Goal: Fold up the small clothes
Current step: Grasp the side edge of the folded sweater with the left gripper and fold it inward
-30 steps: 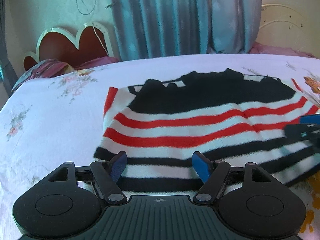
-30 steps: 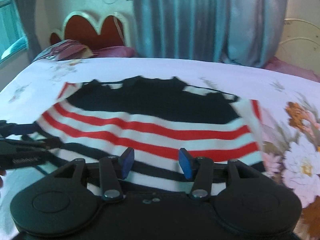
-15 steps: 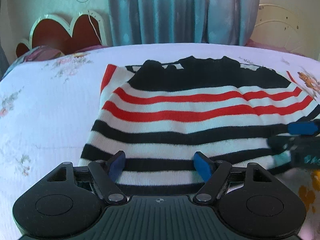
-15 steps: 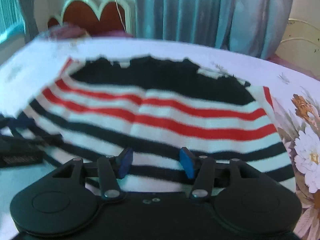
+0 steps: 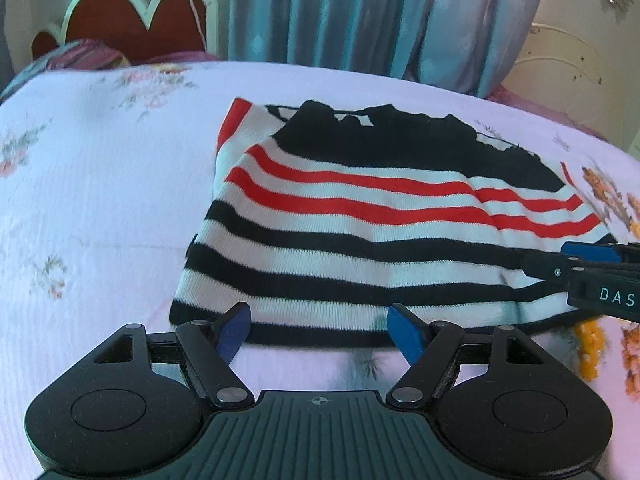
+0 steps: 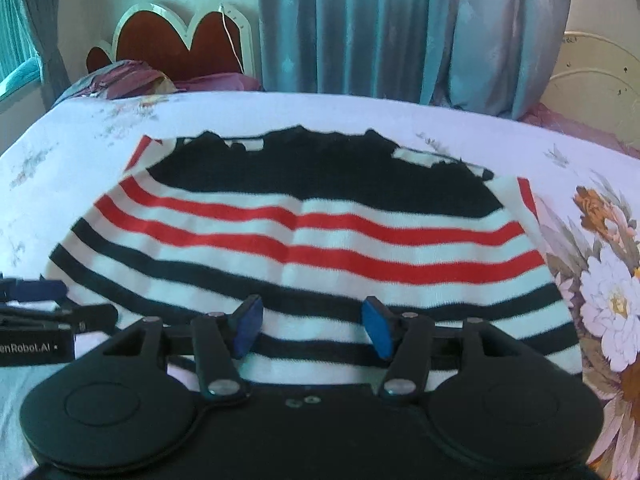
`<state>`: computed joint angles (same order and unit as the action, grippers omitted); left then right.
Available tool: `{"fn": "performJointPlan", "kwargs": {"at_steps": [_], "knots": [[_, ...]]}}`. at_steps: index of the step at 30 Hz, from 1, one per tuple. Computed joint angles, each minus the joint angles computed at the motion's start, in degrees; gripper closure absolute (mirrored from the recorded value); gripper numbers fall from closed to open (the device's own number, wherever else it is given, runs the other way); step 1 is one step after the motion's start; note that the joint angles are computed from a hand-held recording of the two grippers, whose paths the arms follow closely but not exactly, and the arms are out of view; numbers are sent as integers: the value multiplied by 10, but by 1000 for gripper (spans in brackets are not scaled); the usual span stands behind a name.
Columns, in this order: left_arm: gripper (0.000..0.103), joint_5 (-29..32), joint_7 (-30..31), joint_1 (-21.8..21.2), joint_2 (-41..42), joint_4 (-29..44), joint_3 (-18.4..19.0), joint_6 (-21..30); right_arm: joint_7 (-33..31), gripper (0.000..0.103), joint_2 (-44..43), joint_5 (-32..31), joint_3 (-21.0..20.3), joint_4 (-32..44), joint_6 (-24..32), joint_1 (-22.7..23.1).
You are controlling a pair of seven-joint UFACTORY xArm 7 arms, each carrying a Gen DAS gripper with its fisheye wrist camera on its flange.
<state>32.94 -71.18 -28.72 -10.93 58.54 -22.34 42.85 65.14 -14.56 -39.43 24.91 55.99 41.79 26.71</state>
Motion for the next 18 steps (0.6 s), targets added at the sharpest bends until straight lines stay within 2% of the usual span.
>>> {"fn": "performJointPlan", "kwargs": {"at_steps": [5,12,18], "knots": [[28,-66,-12,0,-22,-23,12,-19,5,48,1,-9,0,8,-4,-3],[28,-125,-78,22,-53,-85,6,-92,9,47,8,-10,-3,9,-12,-7],[26,-57,-193,80,-57,-128,-26,-198,18,47,20,-18,-8,10,-20,-7]]}}
